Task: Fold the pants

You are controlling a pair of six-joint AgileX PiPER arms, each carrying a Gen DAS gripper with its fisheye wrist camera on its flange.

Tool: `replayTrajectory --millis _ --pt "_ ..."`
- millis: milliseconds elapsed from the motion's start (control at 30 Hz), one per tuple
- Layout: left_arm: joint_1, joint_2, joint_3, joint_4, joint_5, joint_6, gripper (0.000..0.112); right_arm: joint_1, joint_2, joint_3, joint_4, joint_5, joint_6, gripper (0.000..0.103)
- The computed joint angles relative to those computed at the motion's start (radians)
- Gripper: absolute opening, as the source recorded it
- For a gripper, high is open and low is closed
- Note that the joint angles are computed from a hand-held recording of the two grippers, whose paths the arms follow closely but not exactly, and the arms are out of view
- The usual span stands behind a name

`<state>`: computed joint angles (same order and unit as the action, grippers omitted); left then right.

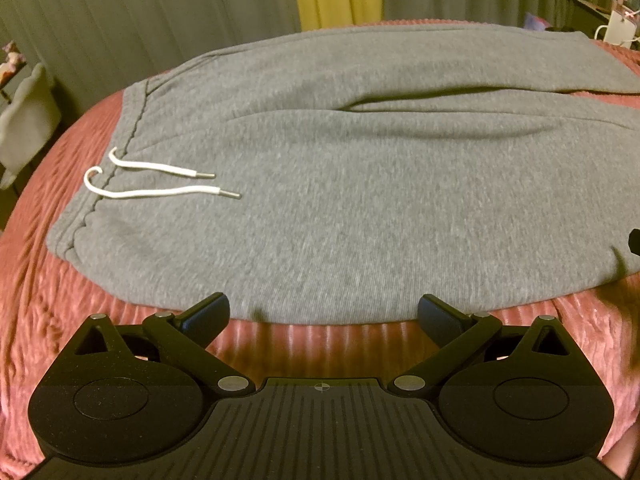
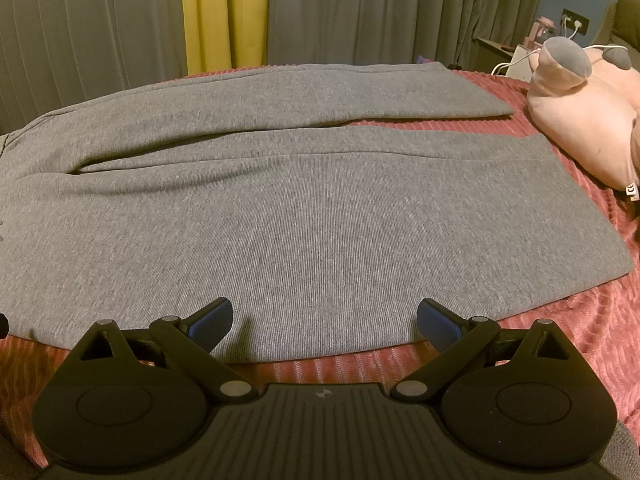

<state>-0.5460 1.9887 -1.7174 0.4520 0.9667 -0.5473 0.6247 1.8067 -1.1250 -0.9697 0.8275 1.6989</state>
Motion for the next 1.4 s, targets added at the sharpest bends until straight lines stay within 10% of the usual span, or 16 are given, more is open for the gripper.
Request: replayTrajectory --millis 1400 --pt "-0.001 -0.001 0.005 0.005 0.008 0.009 0.103 -0.003 0.001 0.003 0.002 -0.005 -0.006 0.099"
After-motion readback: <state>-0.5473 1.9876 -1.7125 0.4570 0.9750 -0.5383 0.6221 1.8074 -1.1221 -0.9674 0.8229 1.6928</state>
